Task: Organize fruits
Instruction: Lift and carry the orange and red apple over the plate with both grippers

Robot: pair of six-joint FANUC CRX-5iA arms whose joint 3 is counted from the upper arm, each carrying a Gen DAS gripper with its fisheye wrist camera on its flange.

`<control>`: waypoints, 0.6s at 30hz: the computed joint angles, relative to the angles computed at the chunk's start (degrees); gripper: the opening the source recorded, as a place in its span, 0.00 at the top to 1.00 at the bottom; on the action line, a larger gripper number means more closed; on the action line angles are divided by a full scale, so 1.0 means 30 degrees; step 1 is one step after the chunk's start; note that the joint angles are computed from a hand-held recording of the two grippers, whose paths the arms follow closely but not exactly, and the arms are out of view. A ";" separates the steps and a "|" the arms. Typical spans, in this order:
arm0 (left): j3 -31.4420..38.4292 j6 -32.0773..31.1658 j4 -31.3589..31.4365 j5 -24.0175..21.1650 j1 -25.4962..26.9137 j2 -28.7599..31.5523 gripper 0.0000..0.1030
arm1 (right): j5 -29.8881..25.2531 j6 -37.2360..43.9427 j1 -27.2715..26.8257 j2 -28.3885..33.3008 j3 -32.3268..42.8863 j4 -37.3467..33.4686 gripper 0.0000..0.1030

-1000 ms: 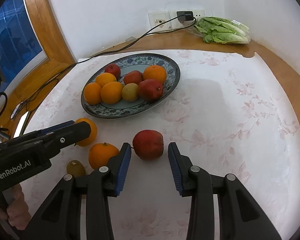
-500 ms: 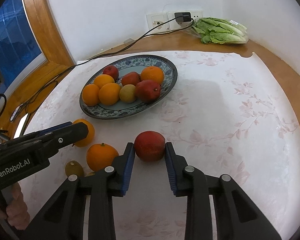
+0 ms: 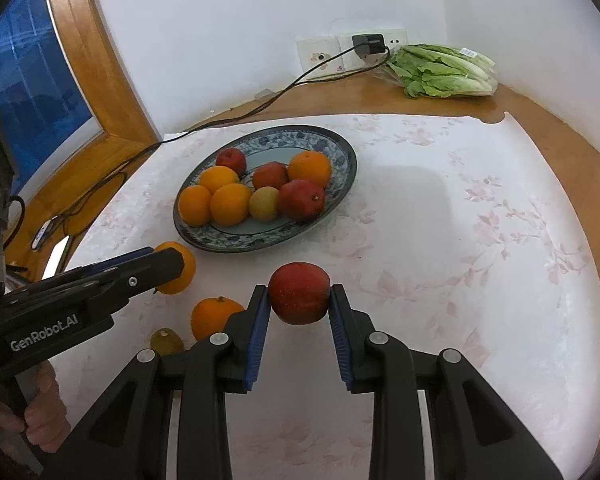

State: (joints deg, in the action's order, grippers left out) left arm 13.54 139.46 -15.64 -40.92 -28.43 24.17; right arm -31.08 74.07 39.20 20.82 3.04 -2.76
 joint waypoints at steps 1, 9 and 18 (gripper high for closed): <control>0.0020 0.0034 -0.0057 -0.0042 -0.0016 -0.0026 0.68 | 0.0006 0.0072 0.0005 -0.0035 0.0007 0.0007 0.70; 0.0129 0.0358 -0.0493 -0.0210 -0.0073 -0.0197 0.68 | -0.0354 0.1037 -0.0192 -0.0130 0.0465 -0.0660 0.70; 0.0491 0.0233 -0.0548 -0.0401 -0.0063 -0.0010 0.68 | -0.0735 0.1698 -0.0277 -0.0062 0.0830 -0.0982 0.70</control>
State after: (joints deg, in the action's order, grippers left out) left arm 15.01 140.16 -17.28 -42.12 -28.62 24.14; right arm -33.29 79.16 38.37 20.63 5.53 -5.71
